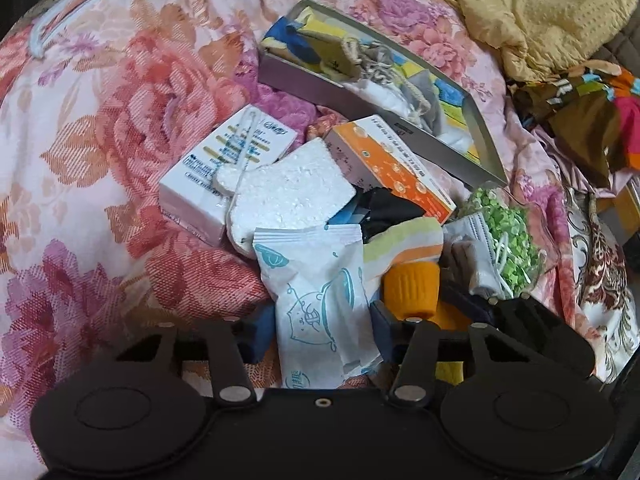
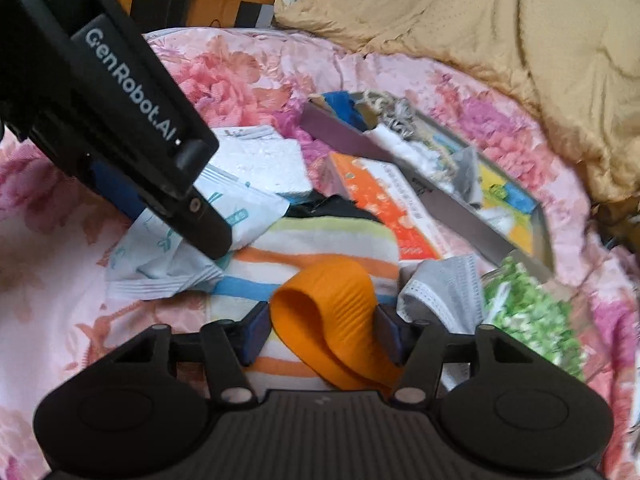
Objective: Organize soft objects
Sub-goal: 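Grasp the white packet with the left tool while the right tool grasps the orange cup, then carry the white packet and orange cup with both tools over the tray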
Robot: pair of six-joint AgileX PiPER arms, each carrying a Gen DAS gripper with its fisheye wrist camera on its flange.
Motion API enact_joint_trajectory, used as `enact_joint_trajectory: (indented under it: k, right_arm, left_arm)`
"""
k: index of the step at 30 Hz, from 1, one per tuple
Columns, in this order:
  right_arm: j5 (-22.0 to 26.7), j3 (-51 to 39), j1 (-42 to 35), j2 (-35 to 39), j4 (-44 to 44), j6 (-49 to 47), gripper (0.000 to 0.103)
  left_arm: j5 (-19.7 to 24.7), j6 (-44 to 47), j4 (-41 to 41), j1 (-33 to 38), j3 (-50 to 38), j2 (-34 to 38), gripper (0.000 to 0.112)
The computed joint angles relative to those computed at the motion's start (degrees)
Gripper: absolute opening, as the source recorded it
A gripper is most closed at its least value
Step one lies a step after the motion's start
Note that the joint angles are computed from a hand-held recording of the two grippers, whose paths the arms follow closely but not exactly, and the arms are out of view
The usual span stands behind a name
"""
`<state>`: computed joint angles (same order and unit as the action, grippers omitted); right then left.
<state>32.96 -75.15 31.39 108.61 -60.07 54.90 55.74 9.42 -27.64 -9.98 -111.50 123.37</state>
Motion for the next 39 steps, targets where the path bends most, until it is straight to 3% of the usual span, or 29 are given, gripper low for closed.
enact_joint_trajectory:
  k: [3,7,11,13,16,18,24,28,30,34,39]
  right_arm:
    - [1.73,-0.24,0.98,0.71,-2.04,0.51,0.043]
    - [4.22,-0.98,1.65,1.57,-2.88,0.99,0.041]
    - [3.31,-0.57,0.88,1.98,-3.81,2.33,0.056]
    - [2.13,-0.62,0.07,2.3,-2.56,1.42,0.056]
    - [1.86,0.35,0.6,1.46,-4.32,3.14,0.042]
    - [2.21,1.08,1.44,0.74,-6.38,5.08,0.028]
    - [1.68,2.27,0.96,-1.63,-6.35,7.89,0.014]
    - [0.95,4.91,1.25,-4.62,-10.76,14.13,0.009]
    - [-1.72,6.96,0.59,-6.91,-14.01,18.32,0.008]
    - [-4.22,11.33,0.6,-11.05,-25.86,31.4,0.008]
    - [-5.57,13.77,-0.18,-14.3,-34.47,41.72,0.008]
  left_arm:
    - [-2.12,2.23,0.5,-0.83,2.75,-1.96,0.044]
    - [-3.97,4.97,1.51,-1.71,6.54,-4.6,0.038]
    - [-6.84,6.48,3.75,-2.81,10.47,-7.35,0.038]
    - [-7.17,6.78,3.52,-2.9,10.49,-7.21,0.038]
    - [-7.4,7.01,1.92,-2.31,10.4,-6.96,0.038]
    - [-7.87,7.04,1.0,-2.02,10.92,-7.3,0.037]
    - [-9.83,9.16,-2.22,-1.63,13.42,-9.23,0.035]
    - [-12.33,12.22,-5.97,-1.06,16.48,-11.44,0.035]
    - [-13.92,13.94,-8.26,-0.7,18.16,-12.65,0.035]
    - [-16.14,16.8,-13.41,0.44,20.49,-14.54,0.035]
    - [-19.45,18.61,-17.28,1.19,22.7,-16.2,0.035]
